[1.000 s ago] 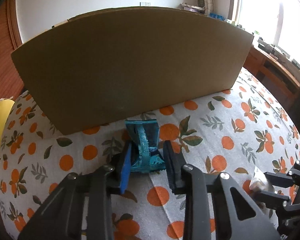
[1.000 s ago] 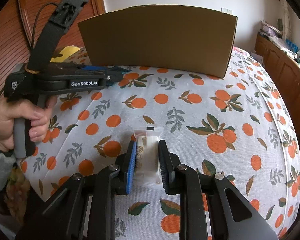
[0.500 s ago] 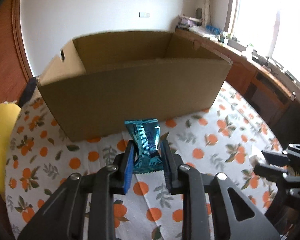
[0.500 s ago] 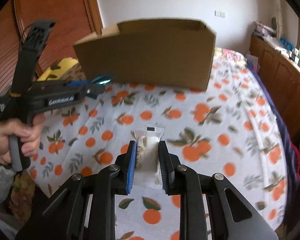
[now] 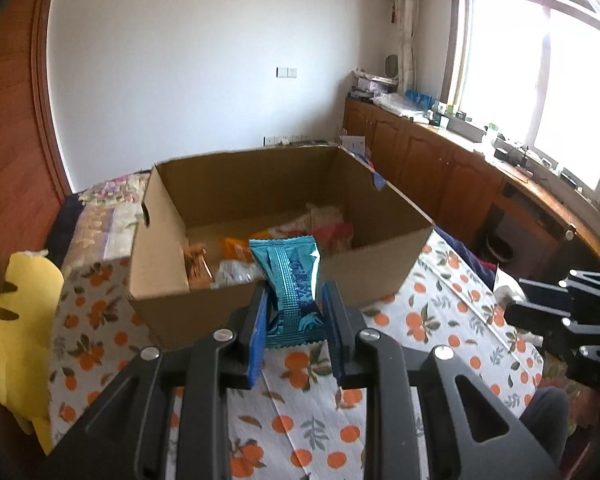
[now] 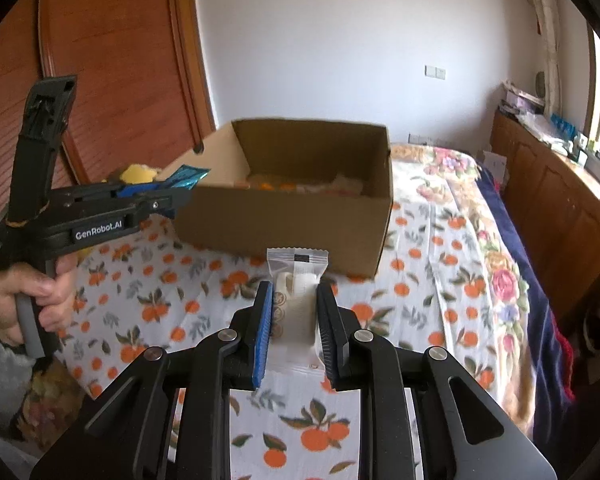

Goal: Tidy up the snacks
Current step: 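Lift and carry both held snacks over the cardboard box, then open left tool to drop teal candy while right tool drops pastry into box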

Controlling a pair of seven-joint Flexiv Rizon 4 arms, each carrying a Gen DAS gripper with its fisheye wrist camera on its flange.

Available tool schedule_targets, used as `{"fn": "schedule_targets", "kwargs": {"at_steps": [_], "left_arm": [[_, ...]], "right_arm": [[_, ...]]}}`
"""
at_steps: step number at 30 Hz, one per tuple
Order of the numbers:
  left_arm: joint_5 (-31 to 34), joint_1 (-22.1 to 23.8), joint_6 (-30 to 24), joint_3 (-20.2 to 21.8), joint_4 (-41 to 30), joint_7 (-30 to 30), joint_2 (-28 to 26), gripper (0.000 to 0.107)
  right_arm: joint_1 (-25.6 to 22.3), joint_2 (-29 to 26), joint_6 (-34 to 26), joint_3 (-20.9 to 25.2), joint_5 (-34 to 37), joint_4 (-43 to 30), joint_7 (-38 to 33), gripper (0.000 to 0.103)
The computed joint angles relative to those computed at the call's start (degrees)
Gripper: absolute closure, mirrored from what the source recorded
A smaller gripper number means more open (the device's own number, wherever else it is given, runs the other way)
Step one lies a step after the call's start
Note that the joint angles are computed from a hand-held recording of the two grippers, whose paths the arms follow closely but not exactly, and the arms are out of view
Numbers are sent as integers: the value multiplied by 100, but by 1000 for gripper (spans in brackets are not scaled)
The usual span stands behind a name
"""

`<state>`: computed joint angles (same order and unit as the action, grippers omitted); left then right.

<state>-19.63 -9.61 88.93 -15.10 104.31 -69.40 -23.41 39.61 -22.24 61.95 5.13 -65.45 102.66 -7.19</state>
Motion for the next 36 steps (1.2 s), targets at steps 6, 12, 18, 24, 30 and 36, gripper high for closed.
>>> {"fn": "schedule_targets", "kwargs": {"at_steps": [6, 12, 18, 24, 30, 36], "left_arm": [[17, 0, -66, 57, -397, 10, -202, 83], [115, -104, -240, 270, -965, -84, -642, 83], [157, -116, -430, 346, -1607, -154, -1131, 83], [188, -109, -569, 358, -2019, -134, -1457, 82], [272, -197, -802, 528, -2210, -219, -1619, 82], [332, -227, -928, 633, -2265, -345, -1669, 82]], "right_arm": [[-36, -219, 40, -125, 59, -528, -457, 83], [-49, -700, 259, -357, 346, -1215, -965, 83], [-33, -1322, 421, -593, 997, -2013, -1648, 83], [22, -1828, 469, -808, 1570, -2593, -2218, 83], [28, -2293, 483, -886, 2202, -3033, -2574, 83], [83, -2545, 333, -891, 2676, -3304, -2833, 83]]}}
